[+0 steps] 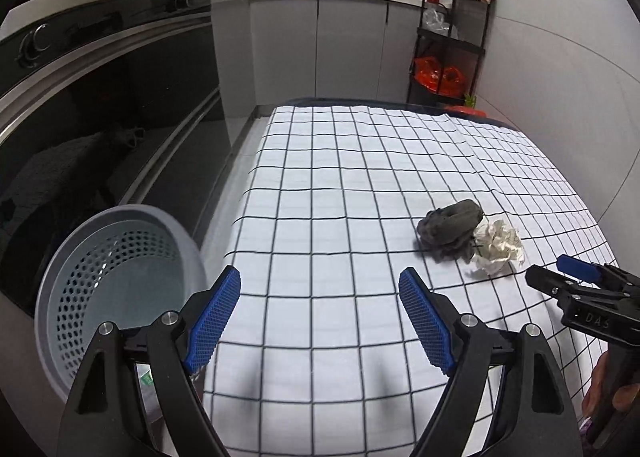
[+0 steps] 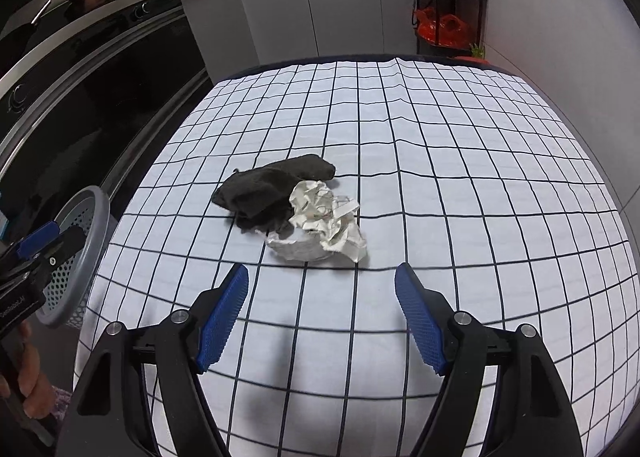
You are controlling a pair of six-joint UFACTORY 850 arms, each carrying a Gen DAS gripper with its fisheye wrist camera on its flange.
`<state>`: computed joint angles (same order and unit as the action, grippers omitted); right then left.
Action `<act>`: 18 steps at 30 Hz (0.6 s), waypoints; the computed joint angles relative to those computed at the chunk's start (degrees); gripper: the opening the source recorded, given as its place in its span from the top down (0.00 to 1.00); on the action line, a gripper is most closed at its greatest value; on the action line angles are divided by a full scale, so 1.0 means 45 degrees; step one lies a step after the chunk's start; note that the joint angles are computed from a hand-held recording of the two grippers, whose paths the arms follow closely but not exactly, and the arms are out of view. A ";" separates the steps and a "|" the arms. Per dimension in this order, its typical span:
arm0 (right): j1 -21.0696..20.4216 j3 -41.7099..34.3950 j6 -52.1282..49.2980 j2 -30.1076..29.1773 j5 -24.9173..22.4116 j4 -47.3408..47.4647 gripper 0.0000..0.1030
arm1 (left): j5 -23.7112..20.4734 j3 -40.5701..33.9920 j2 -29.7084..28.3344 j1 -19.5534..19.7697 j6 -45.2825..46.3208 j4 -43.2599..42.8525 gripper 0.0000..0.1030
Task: Collect trash
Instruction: 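Move both open tools back toward the black cloth and white tissue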
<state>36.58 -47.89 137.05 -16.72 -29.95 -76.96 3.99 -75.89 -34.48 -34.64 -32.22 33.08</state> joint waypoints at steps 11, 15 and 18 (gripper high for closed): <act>-0.0939 -0.0625 -0.0515 -0.0908 0.0720 -0.0239 0.30 | -0.0112 -0.1121 -0.0901 -0.0380 -0.2289 0.2191 0.23; -0.1103 -0.0793 -0.0753 -0.1120 0.0776 -0.0140 0.30 | -0.0089 -0.1237 -0.1000 -0.0448 -0.3297 0.3160 0.23; -0.1243 -0.0936 -0.0972 -0.1319 0.0921 -0.0022 0.30 | -0.0084 -0.1300 -0.1054 -0.0481 -0.4372 0.4263 0.23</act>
